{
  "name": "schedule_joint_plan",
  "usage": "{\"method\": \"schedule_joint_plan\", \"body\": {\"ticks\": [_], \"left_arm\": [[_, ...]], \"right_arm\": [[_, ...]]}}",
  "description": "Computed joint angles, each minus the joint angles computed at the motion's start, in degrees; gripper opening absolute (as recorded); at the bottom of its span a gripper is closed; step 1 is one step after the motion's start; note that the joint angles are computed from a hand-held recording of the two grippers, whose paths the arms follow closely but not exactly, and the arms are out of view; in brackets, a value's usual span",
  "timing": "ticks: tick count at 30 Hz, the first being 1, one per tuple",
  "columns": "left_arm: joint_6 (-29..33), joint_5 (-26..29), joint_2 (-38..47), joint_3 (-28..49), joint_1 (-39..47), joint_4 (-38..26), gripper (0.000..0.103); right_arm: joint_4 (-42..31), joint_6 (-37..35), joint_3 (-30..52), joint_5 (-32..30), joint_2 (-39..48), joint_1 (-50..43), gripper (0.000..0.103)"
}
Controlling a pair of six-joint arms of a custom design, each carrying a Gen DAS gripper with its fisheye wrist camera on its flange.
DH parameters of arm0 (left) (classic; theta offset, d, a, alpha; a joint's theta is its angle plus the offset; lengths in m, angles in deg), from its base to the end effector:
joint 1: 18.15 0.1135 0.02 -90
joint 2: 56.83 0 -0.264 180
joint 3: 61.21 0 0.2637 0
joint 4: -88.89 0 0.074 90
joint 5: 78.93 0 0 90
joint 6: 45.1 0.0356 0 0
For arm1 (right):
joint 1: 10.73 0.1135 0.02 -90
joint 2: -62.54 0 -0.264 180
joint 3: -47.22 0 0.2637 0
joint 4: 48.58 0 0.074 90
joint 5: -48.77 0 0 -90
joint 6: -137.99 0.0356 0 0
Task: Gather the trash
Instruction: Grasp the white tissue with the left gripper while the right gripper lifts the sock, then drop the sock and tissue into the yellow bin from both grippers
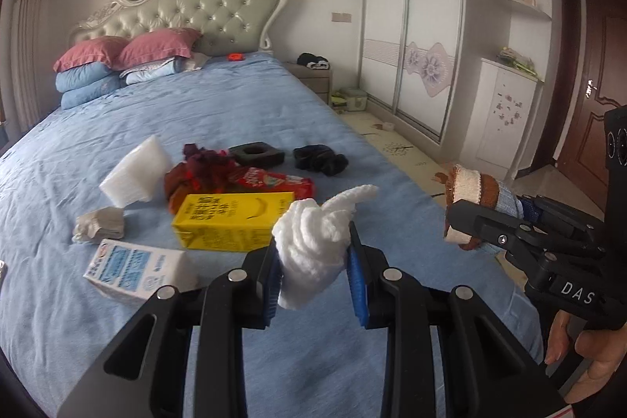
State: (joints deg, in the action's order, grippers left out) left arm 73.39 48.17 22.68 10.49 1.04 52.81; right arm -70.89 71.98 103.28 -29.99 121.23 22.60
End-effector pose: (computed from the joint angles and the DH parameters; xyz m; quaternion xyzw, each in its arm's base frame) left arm 0.2970 0.0806 0.2663 0.1949 0.8594 -0.1177 0.4579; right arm 0.2085 0.1288 0.2810 -0.0158 0.8406 0.1842 0.5092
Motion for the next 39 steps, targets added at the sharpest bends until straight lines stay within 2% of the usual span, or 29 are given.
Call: {"method": "schedule_joint_plan", "body": {"ticks": [5,8,12,16,19,23,29,32,33,34,35,36,37,39], "left_arm": [[-3.40,-4.54,1.22,-0.53,-10.85,1.91,0.030],[-4.89,-7.78,3.16,0.33,-18.00,3.33,0.030],[-7.32,-11.68,7.92,4.10,-27.02,3.72,0.030],[-8.55,-13.69,14.31,9.65,-34.16,1.44,0.030],[-9.19,-13.96,21.43,16.54,-38.65,-2.65,0.030],[-9.97,-15.57,30.55,26.19,-43.78,-8.02,0.030],[-11.34,-20.98,40.02,36.40,-50.18,-12.35,0.030],[-11.99,-21.19,44.77,42.40,-51.57,-16.94,0.031],[-11.95,-20.77,46.75,45.04,-51.50,-19.06,0.035],[-12.36,-20.64,48.49,47.25,-51.75,-20.82,0.052],[-12.82,-21.10,50.18,49.72,-51.93,-22.60,0.067],[-13.47,-22.50,51.11,50.86,-52.40,-23.18,0.097],[-13.94,-24.07,51.24,50.52,-53.00,-22.51,0.099],[-14.13,-25.27,51.91,50.67,-53.47,-22.66,0.099]], "right_arm": [[-4.82,-2.31,-3.72,-6.14,-6.75,-11.27,0.045],[-6.62,-4.23,-5.65,-11.92,-9.39,-20.01,0.045],[-8.41,-8.15,-7.53,-22.79,-11.22,-33.27,0.045],[-11.58,-15.23,-7.88,-28.17,-10.45,-44.23,0.045],[-13.91,-20.89,-6.65,-35.86,-5.87,-53.81,0.045],[-16.84,-29.29,-3.82,-40.17,2.66,-62.47,0.045],[-18.05,-36.13,-1.90,-39.50,13.19,-68.04,0.046],[-17.67,-37.65,-1.64,-40.81,18.01,-69.33,0.046],[-17.21,-38.01,-1.70,-40.67,19.24,-69.19,0.046],[-16.79,-38.75,-1.75,-39.90,20.40,-68.69,0.054],[-15.59,-38.83,-2.18,-38.13,21.07,-67.96,0.072],[-13.09,-37.95,-3.39,-36.14,20.80,-67.52,0.080],[-11.41,-37.10,-4.23,-34.67,20.44,-66.66,0.088],[-10.79,-37.59,-4.86,-33.37,20.84,-66.15,0.088]]}}
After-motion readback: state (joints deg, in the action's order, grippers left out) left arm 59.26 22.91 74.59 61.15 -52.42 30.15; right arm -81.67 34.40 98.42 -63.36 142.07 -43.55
